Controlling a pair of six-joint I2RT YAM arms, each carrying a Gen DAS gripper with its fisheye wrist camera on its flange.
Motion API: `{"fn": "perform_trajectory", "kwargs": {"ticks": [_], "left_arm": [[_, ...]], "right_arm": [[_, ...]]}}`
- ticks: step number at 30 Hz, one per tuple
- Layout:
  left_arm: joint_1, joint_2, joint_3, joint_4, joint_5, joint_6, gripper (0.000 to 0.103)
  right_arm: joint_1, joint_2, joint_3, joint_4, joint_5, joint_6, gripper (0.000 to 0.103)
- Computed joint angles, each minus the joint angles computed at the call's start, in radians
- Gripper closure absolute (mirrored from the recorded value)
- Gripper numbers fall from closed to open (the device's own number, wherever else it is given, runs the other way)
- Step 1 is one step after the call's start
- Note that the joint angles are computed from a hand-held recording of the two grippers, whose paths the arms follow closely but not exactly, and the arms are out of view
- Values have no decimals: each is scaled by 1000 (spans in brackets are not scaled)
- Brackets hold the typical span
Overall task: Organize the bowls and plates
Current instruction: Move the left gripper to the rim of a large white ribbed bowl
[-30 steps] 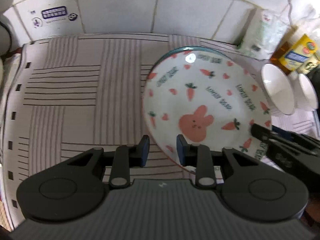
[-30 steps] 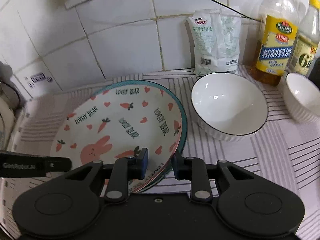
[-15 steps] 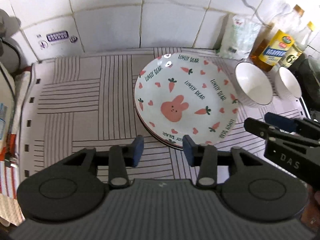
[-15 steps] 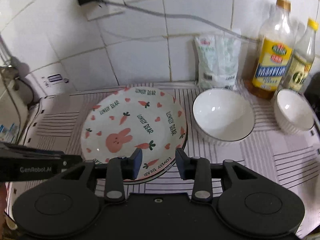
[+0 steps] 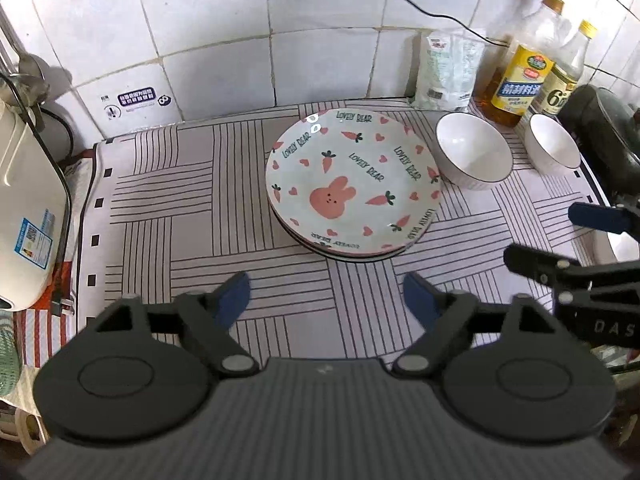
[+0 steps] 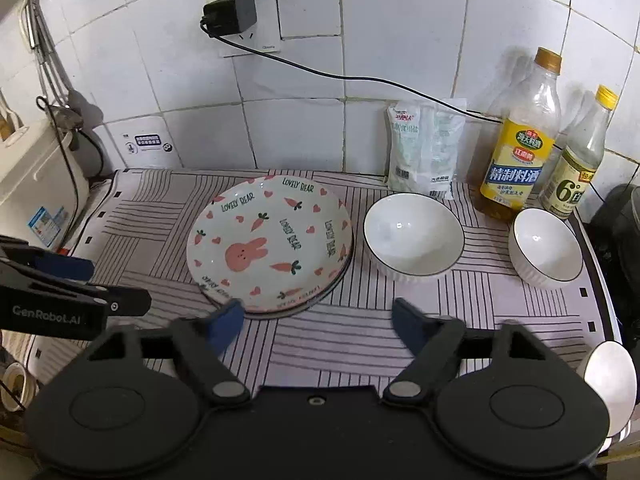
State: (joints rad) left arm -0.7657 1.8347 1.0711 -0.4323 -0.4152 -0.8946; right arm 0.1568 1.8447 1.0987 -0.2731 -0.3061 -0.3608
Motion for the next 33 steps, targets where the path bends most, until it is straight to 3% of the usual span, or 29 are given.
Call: {"fn": "perform_trajectory", "kwargs": {"ticks": [11, 20, 27, 33], "left_arm": [[-112, 93, 180, -170, -59, -92, 12], [-209, 274, 486, -335, -103, -156, 8], [-247, 512, 854, -490, -85, -166, 4], [-256, 764, 1334, -679, -40, -121, 4]], "right_arm": [[-91, -70, 27, -165, -40, -186, 13], [-255, -89, 41, -209, -126, -338, 13], [-462, -30, 75, -200, -272, -475, 13], [-583, 36, 87, -105, -277, -563, 13]]}}
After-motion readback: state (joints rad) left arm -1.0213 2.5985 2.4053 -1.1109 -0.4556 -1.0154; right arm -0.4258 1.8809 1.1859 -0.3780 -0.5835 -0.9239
